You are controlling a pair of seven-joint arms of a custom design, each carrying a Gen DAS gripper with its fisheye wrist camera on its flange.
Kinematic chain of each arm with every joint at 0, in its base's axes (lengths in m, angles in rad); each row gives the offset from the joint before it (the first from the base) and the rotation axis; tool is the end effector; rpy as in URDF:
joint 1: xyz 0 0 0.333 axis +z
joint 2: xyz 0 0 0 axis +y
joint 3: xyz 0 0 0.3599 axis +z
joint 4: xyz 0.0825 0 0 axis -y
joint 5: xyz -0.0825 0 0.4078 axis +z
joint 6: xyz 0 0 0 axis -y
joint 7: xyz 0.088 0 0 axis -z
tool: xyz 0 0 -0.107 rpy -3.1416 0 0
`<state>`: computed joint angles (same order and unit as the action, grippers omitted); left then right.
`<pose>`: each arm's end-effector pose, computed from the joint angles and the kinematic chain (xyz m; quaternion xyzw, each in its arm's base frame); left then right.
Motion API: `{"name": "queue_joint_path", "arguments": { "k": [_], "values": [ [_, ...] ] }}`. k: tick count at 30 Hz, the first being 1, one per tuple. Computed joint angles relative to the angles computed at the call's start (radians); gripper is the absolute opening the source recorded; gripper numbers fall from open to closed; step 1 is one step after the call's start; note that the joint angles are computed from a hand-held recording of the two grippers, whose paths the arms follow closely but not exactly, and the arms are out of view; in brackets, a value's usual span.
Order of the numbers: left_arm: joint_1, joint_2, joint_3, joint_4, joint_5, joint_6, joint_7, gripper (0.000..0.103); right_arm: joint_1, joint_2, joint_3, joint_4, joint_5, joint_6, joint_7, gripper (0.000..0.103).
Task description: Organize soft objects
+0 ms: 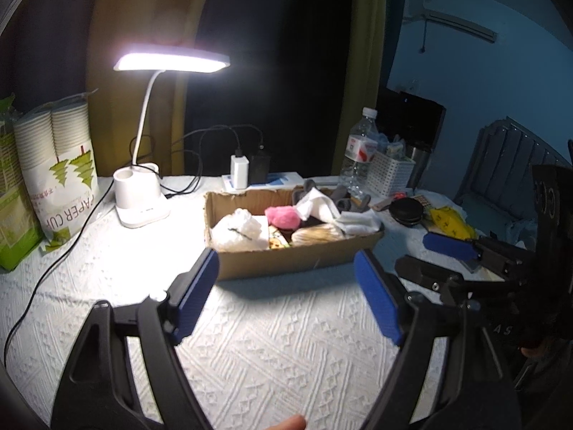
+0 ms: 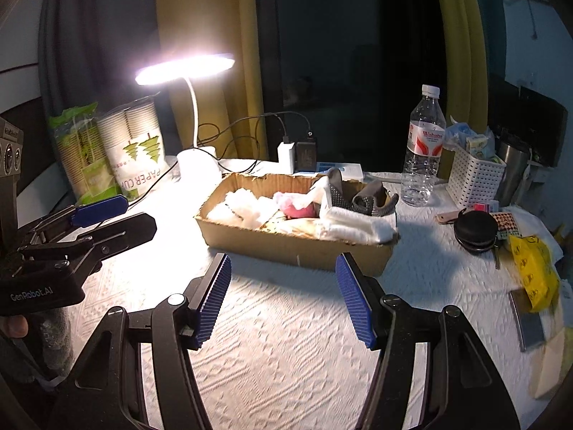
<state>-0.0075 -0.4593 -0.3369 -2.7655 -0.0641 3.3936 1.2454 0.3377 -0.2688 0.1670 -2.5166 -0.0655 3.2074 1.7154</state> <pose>0.3864 -0.1425 0.4978 -0.6073 0.6082 -0.4294 0.2773 0.4253 0.2481 0.5190 -0.7508 0.4739 -0.2345 0.3959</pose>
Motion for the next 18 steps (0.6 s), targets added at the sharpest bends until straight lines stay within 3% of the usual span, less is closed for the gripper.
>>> {"name": "queue_joint_path", "arguments": {
  "k": [1,3,9,11,13,18],
  "values": [
    [-0.004,-0.013,-0.002,-0.009,-0.001,0.000,-0.003,0.092,-0.008,-0.013,0.010,-0.010,-0.001,0.001,0.005,0.064],
    [-0.014,-0.048,-0.002,-0.030,-0.002,0.006,-0.008,0.097,-0.021,-0.043,0.027,-0.029,-0.004,0.004,0.014,0.064],
    [-0.015,-0.170,-0.028,-0.073,-0.002,-0.014,-0.033,0.097,-0.059,-0.141,0.073,-0.080,-0.009,0.018,0.044,0.064],
    [-0.008,-0.210,-0.039,-0.078,0.003,-0.033,-0.042,0.097,-0.073,-0.178,0.092,-0.095,-0.010,0.023,0.056,0.067],
    [0.010,-0.256,-0.061,-0.080,0.008,-0.062,-0.059,0.097,-0.076,-0.211,0.098,-0.108,-0.011,0.025,0.064,0.078],
    [-0.006,-0.350,-0.048,-0.082,0.042,-0.129,-0.092,0.097,-0.086,-0.282,0.108,-0.129,-0.017,0.014,0.076,0.078]
  ]
}}
